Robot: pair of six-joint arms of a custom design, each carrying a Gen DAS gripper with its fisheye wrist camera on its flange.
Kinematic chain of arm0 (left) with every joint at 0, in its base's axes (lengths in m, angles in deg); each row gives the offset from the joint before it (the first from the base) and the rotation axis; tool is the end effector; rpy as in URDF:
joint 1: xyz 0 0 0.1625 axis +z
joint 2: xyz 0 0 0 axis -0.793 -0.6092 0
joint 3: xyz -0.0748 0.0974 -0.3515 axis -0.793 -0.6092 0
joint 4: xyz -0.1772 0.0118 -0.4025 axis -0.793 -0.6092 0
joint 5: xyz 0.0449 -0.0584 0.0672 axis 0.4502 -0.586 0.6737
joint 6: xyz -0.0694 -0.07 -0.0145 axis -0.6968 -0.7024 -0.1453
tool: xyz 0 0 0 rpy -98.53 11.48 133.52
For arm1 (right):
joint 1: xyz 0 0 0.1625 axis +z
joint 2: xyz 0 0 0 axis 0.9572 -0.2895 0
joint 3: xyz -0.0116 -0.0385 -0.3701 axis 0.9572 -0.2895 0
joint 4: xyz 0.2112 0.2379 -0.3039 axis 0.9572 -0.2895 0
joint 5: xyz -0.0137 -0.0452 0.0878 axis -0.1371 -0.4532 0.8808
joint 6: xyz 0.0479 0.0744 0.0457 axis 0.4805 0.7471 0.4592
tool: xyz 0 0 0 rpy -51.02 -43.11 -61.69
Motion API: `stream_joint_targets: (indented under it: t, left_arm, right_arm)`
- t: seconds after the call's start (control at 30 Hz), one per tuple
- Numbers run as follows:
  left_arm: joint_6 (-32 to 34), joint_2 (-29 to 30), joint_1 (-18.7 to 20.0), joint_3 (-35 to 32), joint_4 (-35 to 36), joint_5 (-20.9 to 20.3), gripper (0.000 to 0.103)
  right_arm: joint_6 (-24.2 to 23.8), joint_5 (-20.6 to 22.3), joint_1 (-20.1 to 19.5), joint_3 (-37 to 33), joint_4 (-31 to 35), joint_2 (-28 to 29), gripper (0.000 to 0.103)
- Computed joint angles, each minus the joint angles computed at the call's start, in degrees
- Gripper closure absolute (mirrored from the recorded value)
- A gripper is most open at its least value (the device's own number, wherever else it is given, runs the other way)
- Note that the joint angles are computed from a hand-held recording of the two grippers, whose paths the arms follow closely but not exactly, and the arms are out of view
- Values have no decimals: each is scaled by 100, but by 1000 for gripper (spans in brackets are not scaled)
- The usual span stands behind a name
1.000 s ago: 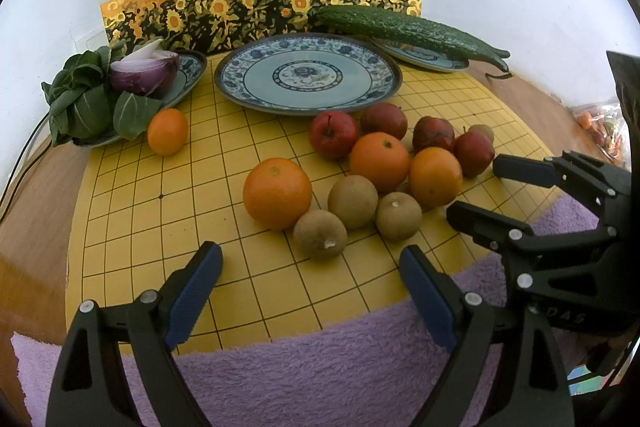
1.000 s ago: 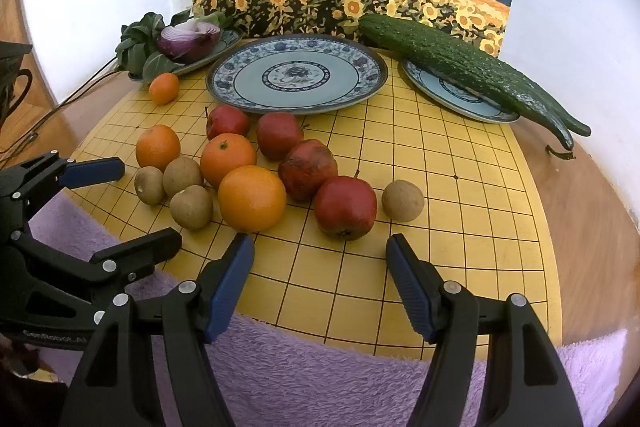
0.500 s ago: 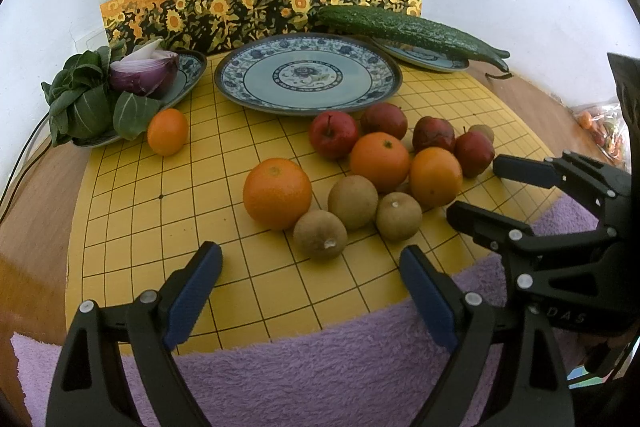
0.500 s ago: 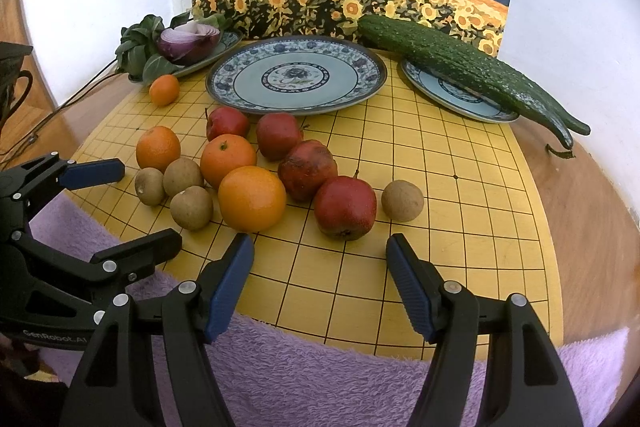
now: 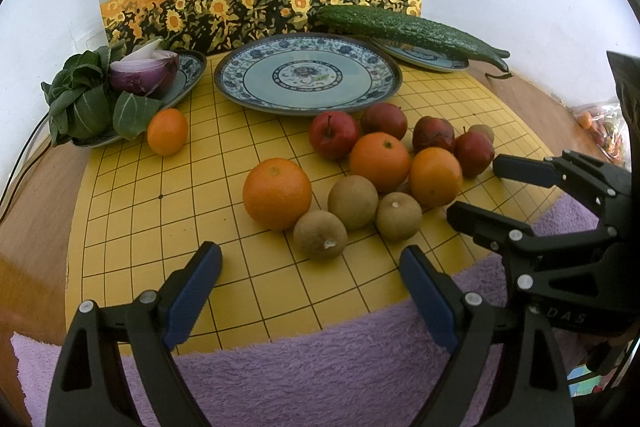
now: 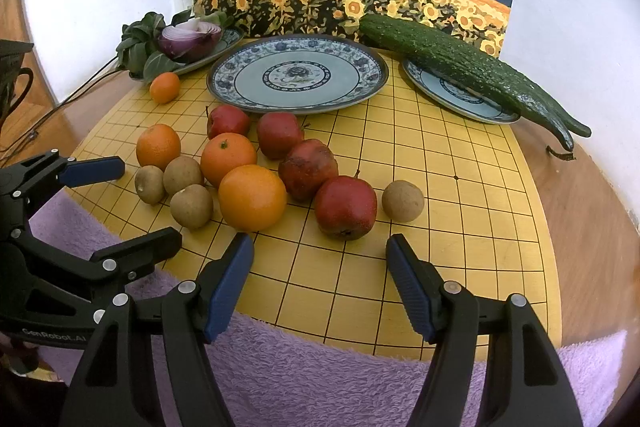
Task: Organize fruits
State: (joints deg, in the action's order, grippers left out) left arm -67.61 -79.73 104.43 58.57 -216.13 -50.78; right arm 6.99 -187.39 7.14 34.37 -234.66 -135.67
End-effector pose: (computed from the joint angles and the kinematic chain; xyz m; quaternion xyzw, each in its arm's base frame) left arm -0.2874 -0.7085 -0.1478 0.1716 0.8817 -0.2765 0.3415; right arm -0.0258 -0.7260 0.2193 0.2698 -0.8918 0.1854 0.3123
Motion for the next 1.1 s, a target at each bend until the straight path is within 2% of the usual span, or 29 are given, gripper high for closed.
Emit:
stream_joint_targets:
  t: [1.1]
  left_arm:
    - [-17, 23, -2, -45, 35, 13, 8]
  right_arm:
    - [-15, 16, -9, -5, 49, 0, 32]
